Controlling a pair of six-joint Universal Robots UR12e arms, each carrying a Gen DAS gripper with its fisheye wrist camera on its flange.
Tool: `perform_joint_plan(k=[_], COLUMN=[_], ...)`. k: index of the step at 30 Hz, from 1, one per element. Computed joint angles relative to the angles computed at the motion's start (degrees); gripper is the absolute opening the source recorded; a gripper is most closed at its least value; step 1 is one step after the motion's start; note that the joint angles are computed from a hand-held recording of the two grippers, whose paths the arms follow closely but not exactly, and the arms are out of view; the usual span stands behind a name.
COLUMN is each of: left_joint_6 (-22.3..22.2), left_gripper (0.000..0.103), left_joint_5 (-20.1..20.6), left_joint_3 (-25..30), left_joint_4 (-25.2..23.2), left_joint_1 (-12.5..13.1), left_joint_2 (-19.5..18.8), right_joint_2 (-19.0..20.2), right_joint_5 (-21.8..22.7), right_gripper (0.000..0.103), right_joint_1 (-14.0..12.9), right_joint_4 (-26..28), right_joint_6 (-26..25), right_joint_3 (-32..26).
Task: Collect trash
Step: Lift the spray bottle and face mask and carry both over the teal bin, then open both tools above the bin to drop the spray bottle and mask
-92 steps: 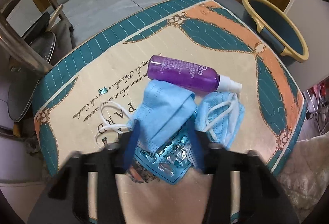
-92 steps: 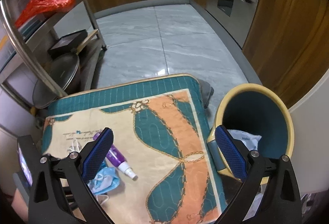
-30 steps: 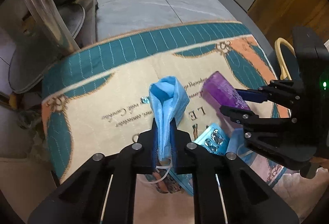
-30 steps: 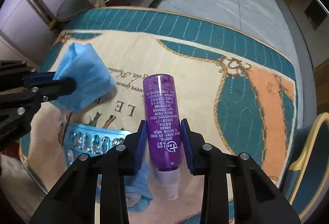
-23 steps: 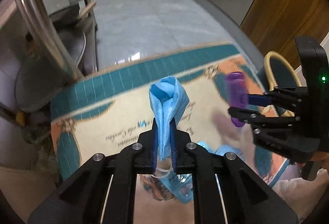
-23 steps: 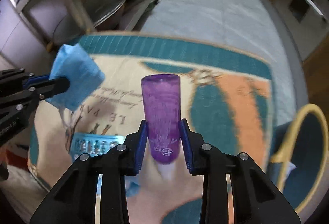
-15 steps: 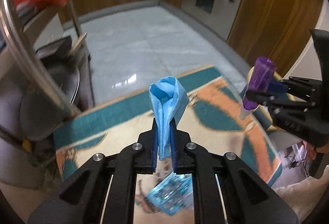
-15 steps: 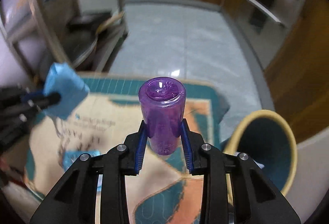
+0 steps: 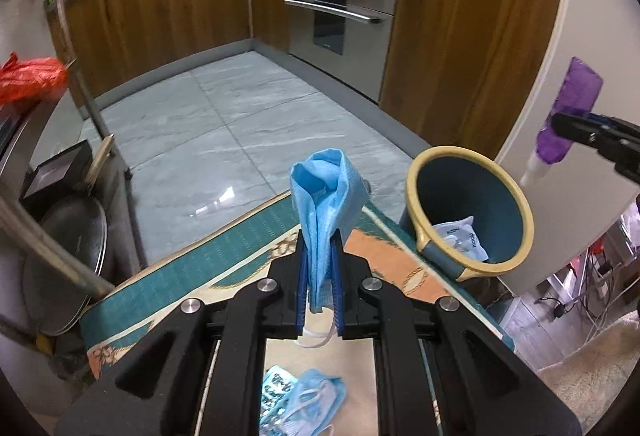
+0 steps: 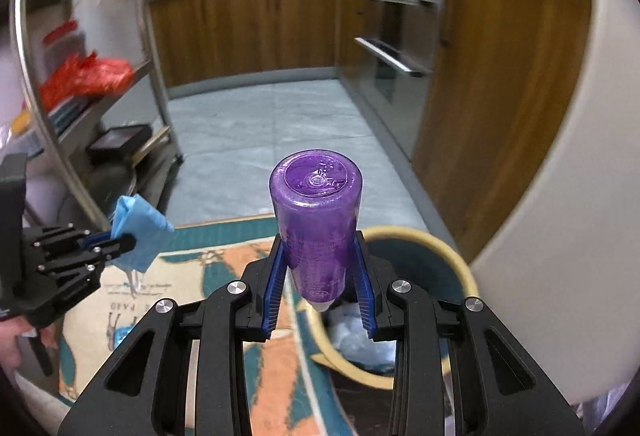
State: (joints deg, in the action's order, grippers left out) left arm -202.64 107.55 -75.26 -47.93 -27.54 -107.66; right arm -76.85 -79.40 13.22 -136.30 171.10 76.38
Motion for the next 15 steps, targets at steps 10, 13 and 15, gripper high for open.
perform_joint_plan(k=[10,13,15], left_joint_6=[4.34,5.55,6.14], left_gripper=[0.010,0.010,0.010], left_joint_5=[-0.49,-0.73,-1.02], left_joint_3=[4.85,6.24,7.33], left_joint_4=[0.51,0.85,0.67], left_joint_1=[-1.97,-2.45,-2.72], left_joint_2=[-4.01,-5.21,-6.10], right_joint_2=[0.69,0.79,0.89], right_joint_5=[-3.02,-3.38,-3.96], right_gripper=[0.033,0.033,0.033], right_joint_1=[-2.42,-2.93,-3.05], right_joint_4=[1.32,1.64,1.60], right_joint_6=[0.85,0.27,-0.30], right_joint_3=[0.35,0.60,0.83])
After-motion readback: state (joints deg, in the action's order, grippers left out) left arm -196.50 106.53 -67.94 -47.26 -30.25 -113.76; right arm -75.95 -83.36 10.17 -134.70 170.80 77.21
